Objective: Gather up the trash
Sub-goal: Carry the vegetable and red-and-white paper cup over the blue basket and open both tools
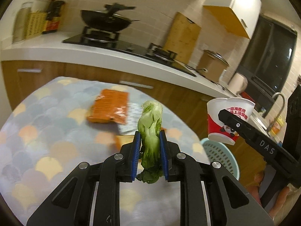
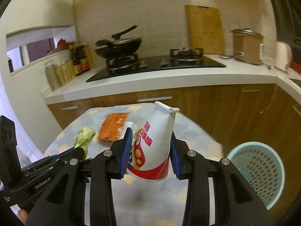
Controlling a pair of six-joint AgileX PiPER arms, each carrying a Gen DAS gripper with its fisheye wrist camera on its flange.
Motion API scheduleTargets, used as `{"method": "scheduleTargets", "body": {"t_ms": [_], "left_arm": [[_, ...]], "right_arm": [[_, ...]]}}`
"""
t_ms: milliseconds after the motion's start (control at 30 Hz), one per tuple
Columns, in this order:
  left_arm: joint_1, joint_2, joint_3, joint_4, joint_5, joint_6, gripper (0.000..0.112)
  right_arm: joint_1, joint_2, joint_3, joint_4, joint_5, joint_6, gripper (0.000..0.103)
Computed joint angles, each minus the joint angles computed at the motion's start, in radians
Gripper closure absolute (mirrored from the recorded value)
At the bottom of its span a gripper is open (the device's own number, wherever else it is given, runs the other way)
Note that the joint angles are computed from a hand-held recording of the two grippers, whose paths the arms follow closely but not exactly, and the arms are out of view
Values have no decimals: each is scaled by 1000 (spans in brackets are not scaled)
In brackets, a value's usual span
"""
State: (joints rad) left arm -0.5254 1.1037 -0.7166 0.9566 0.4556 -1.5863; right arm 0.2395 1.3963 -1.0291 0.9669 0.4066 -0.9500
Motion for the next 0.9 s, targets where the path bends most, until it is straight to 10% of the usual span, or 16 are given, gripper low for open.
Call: {"method": "scheduleTargets", "body": {"t_ms": [367, 900], "left_arm": [[-137, 326, -266, -13, -71, 29, 94], [-186, 824, -778, -474, -50, 560, 93]], "right_arm": [[-331, 37, 9, 127, 133, -202, 69], [-612, 348, -129, 39, 192, -191, 68]]}}
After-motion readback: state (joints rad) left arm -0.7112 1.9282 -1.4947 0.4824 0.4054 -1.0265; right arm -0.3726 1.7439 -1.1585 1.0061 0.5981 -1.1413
